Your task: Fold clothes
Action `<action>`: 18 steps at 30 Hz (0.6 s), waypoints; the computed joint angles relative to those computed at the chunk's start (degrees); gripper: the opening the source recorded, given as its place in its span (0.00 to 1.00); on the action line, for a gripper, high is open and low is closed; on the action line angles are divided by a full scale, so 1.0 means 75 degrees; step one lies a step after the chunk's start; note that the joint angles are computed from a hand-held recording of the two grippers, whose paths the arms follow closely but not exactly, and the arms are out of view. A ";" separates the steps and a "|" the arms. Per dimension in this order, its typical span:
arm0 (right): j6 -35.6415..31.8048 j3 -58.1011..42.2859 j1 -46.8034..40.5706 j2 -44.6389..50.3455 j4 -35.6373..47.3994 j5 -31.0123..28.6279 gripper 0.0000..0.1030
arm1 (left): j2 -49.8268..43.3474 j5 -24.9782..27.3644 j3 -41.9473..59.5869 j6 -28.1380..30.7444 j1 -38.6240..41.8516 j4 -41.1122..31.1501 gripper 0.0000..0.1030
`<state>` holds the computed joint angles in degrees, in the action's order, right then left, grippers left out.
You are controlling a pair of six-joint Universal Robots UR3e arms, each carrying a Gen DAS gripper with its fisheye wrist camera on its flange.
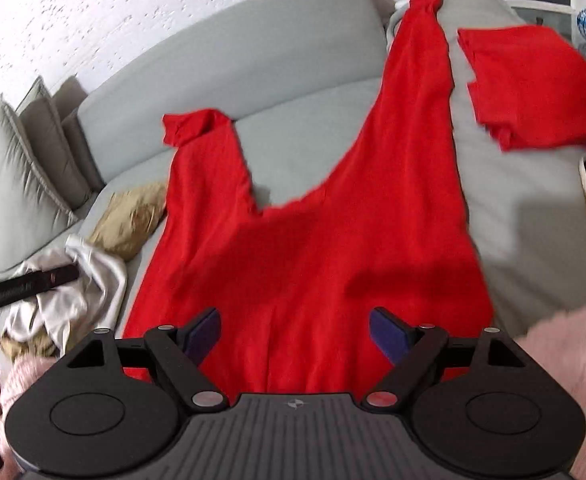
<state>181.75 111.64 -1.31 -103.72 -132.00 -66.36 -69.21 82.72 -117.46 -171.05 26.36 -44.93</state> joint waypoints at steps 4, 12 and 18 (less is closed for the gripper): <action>-0.0469 0.0791 -0.0270 -0.0754 0.0112 0.0192 0.80 | 0.1160 -0.0244 -0.0892 -0.0160 0.0098 -0.0739 0.57; -0.0985 0.1543 -0.1325 -0.1868 0.0950 0.0673 0.79 | 0.1626 0.0213 -0.1192 -0.0551 -0.0826 -0.1233 0.57; -0.1064 0.1622 -0.1484 -0.2165 0.0976 0.0596 0.78 | 0.1150 0.0418 -0.0710 -0.0699 -0.1419 -0.1434 0.59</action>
